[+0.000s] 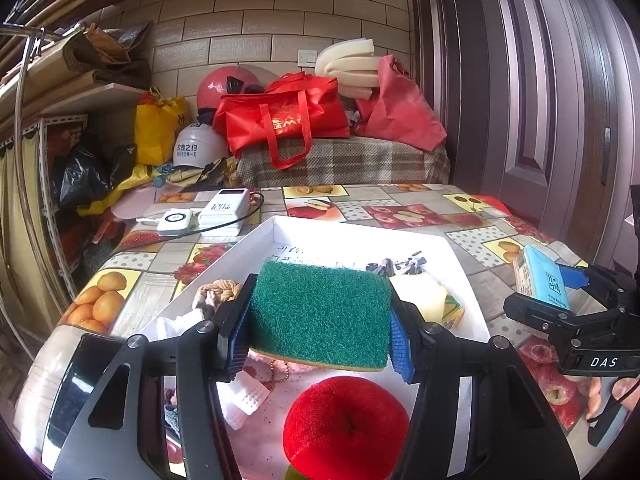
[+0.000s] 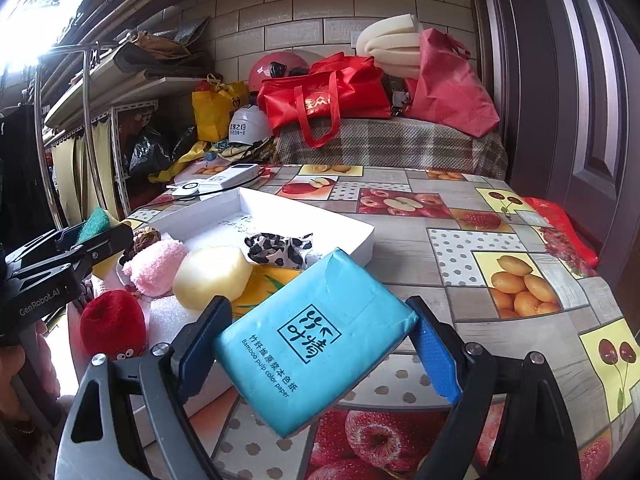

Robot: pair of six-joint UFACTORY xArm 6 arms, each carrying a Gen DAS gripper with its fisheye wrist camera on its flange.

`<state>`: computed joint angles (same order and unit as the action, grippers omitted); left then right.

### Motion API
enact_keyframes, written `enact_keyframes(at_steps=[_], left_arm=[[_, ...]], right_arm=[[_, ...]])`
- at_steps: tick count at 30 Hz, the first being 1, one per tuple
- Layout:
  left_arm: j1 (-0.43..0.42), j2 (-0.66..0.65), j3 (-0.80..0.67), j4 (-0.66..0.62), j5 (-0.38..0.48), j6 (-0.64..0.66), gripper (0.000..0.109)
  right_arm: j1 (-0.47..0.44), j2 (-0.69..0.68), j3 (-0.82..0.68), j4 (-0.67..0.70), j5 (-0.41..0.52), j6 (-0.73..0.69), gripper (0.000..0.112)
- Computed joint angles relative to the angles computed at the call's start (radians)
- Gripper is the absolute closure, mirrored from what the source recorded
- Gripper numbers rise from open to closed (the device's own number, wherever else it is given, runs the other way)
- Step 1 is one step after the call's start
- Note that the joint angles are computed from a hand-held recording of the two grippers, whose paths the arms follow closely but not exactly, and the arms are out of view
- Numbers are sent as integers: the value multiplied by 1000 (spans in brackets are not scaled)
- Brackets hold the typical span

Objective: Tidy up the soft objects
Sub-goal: 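Carry the tissue pack with the right gripper while the left carries the scouring sponge over the box, then lower and release the tissue pack with the right gripper while the left releases the scouring sponge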

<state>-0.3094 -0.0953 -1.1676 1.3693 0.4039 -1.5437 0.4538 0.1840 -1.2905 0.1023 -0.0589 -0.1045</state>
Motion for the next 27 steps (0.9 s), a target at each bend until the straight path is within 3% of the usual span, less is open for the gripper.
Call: enact_keyframes(at_steps=[5,9,20,27], left_arm=[[15,18,-17,-34,-2,24,52],[44,30,-27,-67,-23,31,52],[94,74,-70,-113,-37,34,52],[87,80,-80,-112,-17,45,51]], right_arm=[[56,44,-77,235,44,-244,25],[81,92,-156,277,117,-315,25],[80,255,-418,116,349,-184,25],[71,344,-552,-19,376,-27,25]])
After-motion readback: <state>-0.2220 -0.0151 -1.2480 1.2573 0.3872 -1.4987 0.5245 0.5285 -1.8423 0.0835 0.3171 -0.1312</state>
